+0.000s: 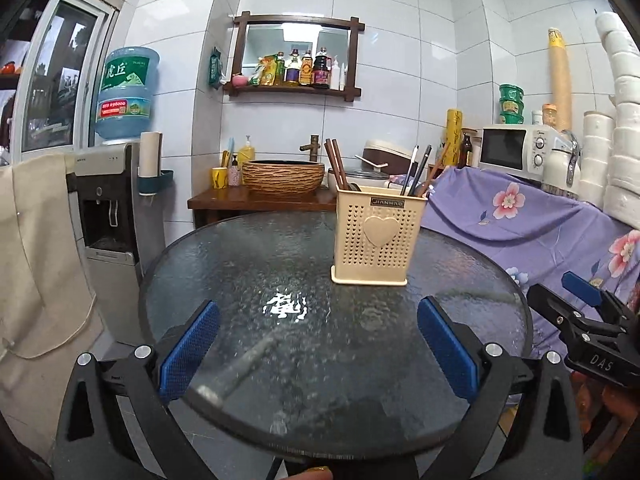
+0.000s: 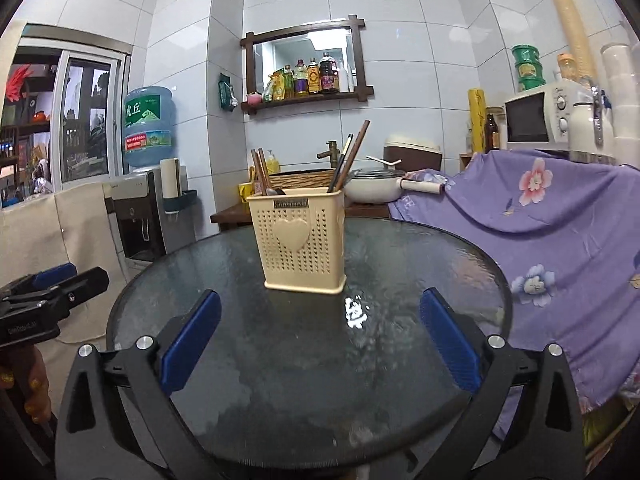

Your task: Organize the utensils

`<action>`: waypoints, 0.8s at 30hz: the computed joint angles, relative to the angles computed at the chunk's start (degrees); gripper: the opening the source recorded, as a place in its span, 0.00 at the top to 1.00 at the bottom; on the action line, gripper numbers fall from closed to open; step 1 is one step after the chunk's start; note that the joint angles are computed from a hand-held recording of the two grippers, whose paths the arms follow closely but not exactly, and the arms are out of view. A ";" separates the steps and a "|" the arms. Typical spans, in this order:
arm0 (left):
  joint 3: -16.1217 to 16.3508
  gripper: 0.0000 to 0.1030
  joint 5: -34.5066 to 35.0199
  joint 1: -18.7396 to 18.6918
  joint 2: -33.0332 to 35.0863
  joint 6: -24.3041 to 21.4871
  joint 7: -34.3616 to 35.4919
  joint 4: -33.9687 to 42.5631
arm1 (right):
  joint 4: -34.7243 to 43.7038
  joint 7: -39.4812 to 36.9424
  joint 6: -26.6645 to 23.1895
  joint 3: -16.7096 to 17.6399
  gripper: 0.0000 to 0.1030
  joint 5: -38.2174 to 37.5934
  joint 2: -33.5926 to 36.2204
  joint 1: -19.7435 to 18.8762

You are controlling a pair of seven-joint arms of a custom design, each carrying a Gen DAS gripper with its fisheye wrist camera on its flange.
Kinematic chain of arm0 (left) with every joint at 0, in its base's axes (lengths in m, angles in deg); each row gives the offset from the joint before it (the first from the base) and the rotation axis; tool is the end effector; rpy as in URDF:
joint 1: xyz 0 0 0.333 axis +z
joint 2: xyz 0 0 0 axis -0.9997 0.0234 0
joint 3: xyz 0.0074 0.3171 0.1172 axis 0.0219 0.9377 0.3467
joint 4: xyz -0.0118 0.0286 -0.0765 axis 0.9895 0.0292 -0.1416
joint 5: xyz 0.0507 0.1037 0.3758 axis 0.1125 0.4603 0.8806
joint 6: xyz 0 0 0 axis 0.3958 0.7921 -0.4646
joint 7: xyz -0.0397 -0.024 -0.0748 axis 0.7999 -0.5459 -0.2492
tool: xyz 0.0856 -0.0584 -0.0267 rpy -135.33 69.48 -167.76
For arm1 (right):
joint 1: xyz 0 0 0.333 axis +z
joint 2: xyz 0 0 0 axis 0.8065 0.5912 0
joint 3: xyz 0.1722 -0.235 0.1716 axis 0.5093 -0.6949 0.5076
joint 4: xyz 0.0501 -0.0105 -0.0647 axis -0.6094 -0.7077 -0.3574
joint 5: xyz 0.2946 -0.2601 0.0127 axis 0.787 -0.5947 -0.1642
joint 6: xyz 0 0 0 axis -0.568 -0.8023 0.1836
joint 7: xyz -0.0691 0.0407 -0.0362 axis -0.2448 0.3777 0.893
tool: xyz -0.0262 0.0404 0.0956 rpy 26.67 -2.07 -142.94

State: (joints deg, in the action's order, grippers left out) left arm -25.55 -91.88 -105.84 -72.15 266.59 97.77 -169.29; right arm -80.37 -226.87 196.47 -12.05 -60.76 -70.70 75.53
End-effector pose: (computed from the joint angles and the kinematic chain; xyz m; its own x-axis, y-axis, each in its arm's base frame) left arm 0.4873 -0.2600 0.5667 -0.3847 -0.9210 0.0613 -0.3048 0.0641 -0.9503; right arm 0.4352 0.3054 0.5566 -0.1503 -0.9848 -0.0873 -0.2272 0.1203 -0.9664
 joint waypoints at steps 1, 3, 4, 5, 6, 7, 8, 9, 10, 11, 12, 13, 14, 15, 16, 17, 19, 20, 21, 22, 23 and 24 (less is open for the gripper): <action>0.91 0.06 2.44 -0.65 -0.86 0.08 -2.63 -1.57 | -1.05 -0.24 -0.68 0.46 0.05 0.45 -0.84 0.38; 1.01 0.06 4.06 -0.79 -2.00 -1.79 -4.26 -2.87 | -2.33 -1.38 -2.27 1.30 0.05 1.73 -1.99 0.94; -0.72 0.06 2.52 0.49 -2.46 -2.61 -2.64 -3.26 | -3.09 -1.13 -3.15 1.84 0.05 1.65 -2.75 1.21; -2.82 0.06 0.54 2.10 -2.66 -2.71 -0.74 -3.31 | -3.60 -1.03 -3.58 2.12 0.05 1.54 -3.40 1.35; -2.92 0.06 0.65 2.03 -2.97 -2.27 -0.88 -3.89 | -3.95 -1.13 -4.21 2.57 0.05 1.46 -4.02 1.55; -1.95 0.06 1.96 1.18 -3.36 -1.99 -2.01 -4.48 | -3.80 -1.63 -4.50 2.75 0.05 1.54 -4.22 1.61; -0.71 0.06 3.70 0.18 -3.71 -1.73 -3.54 -5.09 | -3.99 -1.92 -5.10 3.07 0.05 1.57 -4.52 1.70; 0.26 0.06 5.34 -0.56 -3.99 -1.45 -4.87 -5.46 | -4.22 -2.41 -6.17 3.58 0.05 1.85 -4.76 1.88; 0.20 0.06 5.91 -0.42 -4.15 -1.22 -5.20 -5.58 | -4.33 -2.76 -6.47 3.69 0.05 1.99 -4.90 1.95; -0.29 0.06 5.93 0.07 -4.26 -1.03 -5.00 -5.61 | -4.31 -3.18 -6.81 3.82 0.05 2.27 -4.98 2.04; -0.36 0.06 6.26 0.19 -4.31 -0.90 -5.17 -5.68 | -4.39 -3.31 -6.72 3.82 0.05 2.42 -5.12 2.12; -0.45 0.06 6.43 0.38 -4.34 -0.92 -5.29 -5.67 | -4.36 -3.51 -6.38 3.65 0.05 2.53 -5.21 2.08; -0.89 0.06 6.09 0.87 -4.34 -1.04 -5.04 -5.60 | -4.37 -3.68 -6.45 3.66 0.05 2.67 -5.29 2.03; -2.37 0.06 4.54 2.08 -4.35 -1.19 -3.79 -5.39 | -4.46 -3.67 -6.81 3.78 0.05 2.73 -5.41 1.98; -4.60 0.06 1.99 3.93 -4.28 -1.42 -1.67 -4.97 | -4.45 -3.57 -6.81 3.76 0.05 2.66 -5.50 1.90; -6.20 0.06 -0.05 5.12 -4.24 -1.57 -0.09 -4.69 | -4.52 -3.20 -6.73 3.74 0.05 2.55 -5.59 1.83; -4.45 0.06 1.01 3.58 -4.23 -1.97 -1.11 -4.74 | -4.29 -3.10 -6.61 3.69 0.05 2.64 -5.51 1.70; -4.48 0.06 1.01 3.60 -4.22 -1.88 -0.96 -4.78 | -4.19 -3.11 -6.56 3.71 0.05 2.61 -5.43 1.66; -5.43 0.06 0.04 4.32 -4.25 -1.68 -0.01 -4.75 | -3.81 -3.36 -6.69 3.81 0.05 2.61 -5.11 1.64; -6.85 0.06 -1.55 5.37 -4.19 -1.25 1.58 -4.62 | -3.68 -3.62 -6.93 3.90 0.05 2.54 -4.97 1.65; -7.75 0.06 -2.94 5.93 -4.14 -0.91 2.94 -4.51 | -3.54 -3.93 -7.07 3.91 0.05 2.55 -4.84 1.67; -7.63 0.06 -3.44 5.73 -4.09 -0.89 3.49 -4.41 | -3.39 -4.31 -7.31 3.98 0.05 2.63 -4.68 1.73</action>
State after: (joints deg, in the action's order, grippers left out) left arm -33.18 -95.31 -100.11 -76.23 265.70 101.26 -173.70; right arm -83.76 -231.18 189.16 -8.07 -58.13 -75.38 77.26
